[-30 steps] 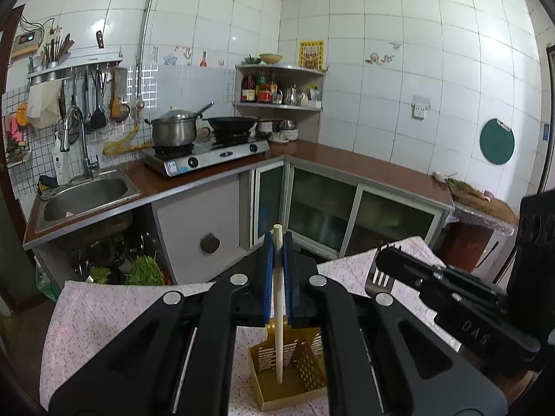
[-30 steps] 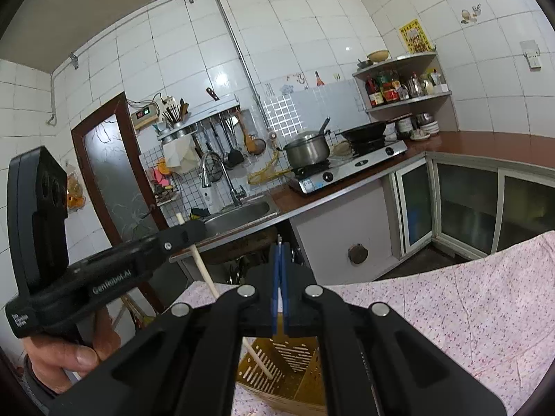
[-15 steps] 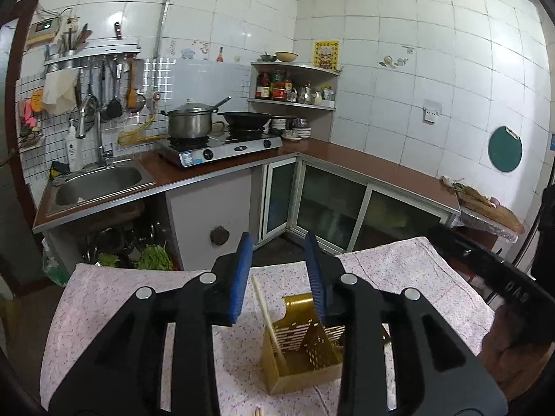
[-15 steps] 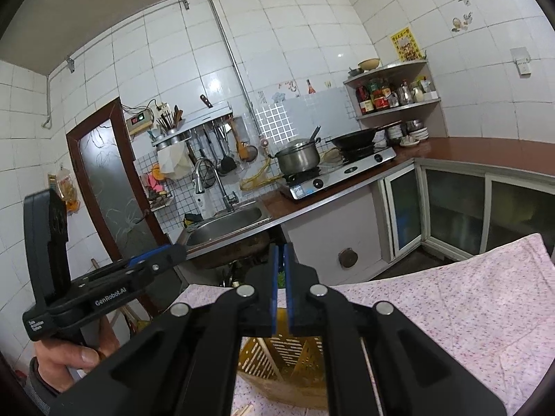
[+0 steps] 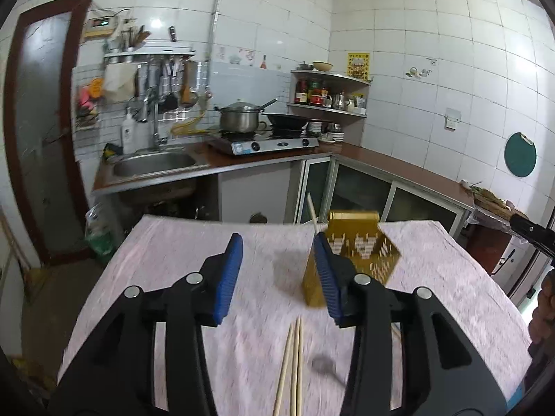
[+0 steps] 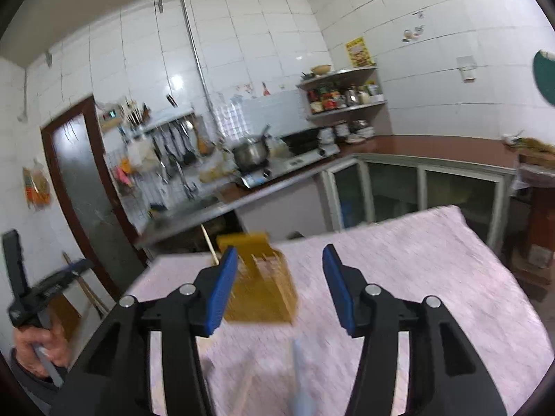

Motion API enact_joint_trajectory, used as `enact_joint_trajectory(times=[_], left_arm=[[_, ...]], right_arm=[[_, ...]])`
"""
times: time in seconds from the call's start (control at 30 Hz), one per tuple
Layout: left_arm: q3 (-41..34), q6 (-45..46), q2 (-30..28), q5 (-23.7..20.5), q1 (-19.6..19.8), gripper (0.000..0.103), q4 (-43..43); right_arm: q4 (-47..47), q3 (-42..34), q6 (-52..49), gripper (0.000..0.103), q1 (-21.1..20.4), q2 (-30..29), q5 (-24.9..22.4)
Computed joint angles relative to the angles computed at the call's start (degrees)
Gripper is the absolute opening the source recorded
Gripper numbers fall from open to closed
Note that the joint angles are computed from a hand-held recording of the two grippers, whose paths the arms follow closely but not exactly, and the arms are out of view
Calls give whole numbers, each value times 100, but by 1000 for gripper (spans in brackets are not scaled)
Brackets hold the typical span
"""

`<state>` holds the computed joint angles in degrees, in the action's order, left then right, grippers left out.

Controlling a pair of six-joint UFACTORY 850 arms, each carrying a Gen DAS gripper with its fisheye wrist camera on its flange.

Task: Organize utensils
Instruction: 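Move both tools back over the remaining chopsticks on the cloth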

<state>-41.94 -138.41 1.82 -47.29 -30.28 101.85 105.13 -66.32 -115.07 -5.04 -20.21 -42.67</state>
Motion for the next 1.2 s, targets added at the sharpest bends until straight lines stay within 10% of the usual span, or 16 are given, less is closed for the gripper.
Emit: enact_joint_trajectory(times=[0.5,1.2], left_arm=[[1225,-687,479,-1153,-1719,70,-1320],[145,-769,-1069,512,48,84,87]], right_arm=[[-262,1347,-686,52,-908,783,358],[-641,-145,-220,52,-303,-978,1726]])
